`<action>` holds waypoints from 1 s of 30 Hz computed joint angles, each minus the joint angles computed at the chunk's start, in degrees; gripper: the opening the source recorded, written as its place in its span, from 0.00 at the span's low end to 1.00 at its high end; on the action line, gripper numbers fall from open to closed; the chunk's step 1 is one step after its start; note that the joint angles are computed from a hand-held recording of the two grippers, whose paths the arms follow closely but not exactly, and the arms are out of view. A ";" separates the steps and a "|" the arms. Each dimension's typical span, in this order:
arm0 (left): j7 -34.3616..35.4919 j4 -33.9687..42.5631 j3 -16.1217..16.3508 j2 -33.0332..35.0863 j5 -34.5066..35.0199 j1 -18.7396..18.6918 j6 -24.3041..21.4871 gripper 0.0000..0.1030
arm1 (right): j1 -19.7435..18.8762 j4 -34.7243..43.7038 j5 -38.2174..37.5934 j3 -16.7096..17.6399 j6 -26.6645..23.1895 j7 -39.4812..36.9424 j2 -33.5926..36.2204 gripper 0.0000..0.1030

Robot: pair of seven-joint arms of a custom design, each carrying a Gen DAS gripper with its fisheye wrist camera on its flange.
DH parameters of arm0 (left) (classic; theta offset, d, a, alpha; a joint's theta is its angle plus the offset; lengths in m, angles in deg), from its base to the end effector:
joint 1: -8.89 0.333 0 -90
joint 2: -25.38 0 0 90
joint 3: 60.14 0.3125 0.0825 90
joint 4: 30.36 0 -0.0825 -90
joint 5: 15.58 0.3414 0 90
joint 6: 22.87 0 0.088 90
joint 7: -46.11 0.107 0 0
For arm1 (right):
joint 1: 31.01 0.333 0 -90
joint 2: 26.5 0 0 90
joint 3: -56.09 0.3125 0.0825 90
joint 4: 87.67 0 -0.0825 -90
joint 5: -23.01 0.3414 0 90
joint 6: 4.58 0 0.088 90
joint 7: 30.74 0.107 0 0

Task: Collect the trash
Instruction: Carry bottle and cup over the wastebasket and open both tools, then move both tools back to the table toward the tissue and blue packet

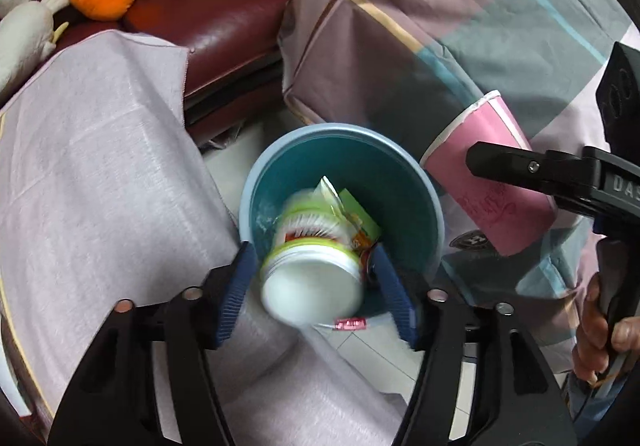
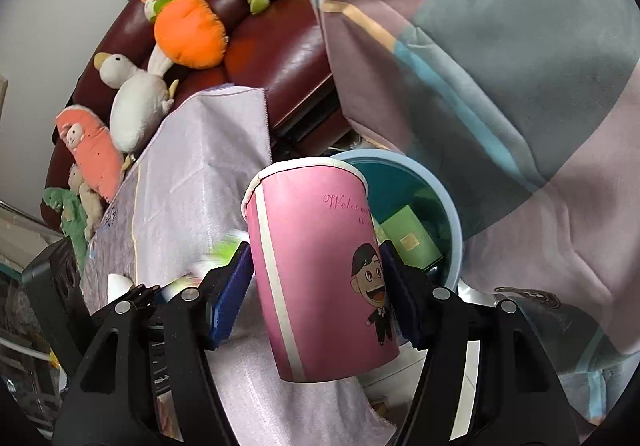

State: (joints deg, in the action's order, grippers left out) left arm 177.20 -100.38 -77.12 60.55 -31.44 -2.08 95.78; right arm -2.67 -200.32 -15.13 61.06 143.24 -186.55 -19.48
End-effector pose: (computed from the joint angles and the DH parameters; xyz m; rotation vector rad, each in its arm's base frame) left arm 0.6442 -0.2912 0.4647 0.8017 -2.8814 0.7454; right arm 0.4829 0.3280 0.4801 -0.7819 2.3654 -0.2415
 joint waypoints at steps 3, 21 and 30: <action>-0.49 -0.32 0.24 0.28 0.72 -0.54 0.66 0.74 | -0.21 -0.25 0.50 -0.05 -0.22 -0.38 -0.17 0.60; 0.31 -2.50 0.68 -1.61 -0.58 2.89 0.01 0.87 | -0.16 5.38 7.26 -1.10 -0.32 -8.89 5.21 0.68; 0.02 -0.62 0.98 -1.41 -2.05 4.68 -2.64 0.87 | 2.10 10.96 11.03 -1.86 -5.95 -12.36 7.50 0.75</action>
State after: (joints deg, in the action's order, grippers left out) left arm 177.22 -101.00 -76.14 59.14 -33.49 2.61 93.14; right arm -0.58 -189.37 -4.09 59.20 137.28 -198.92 -11.98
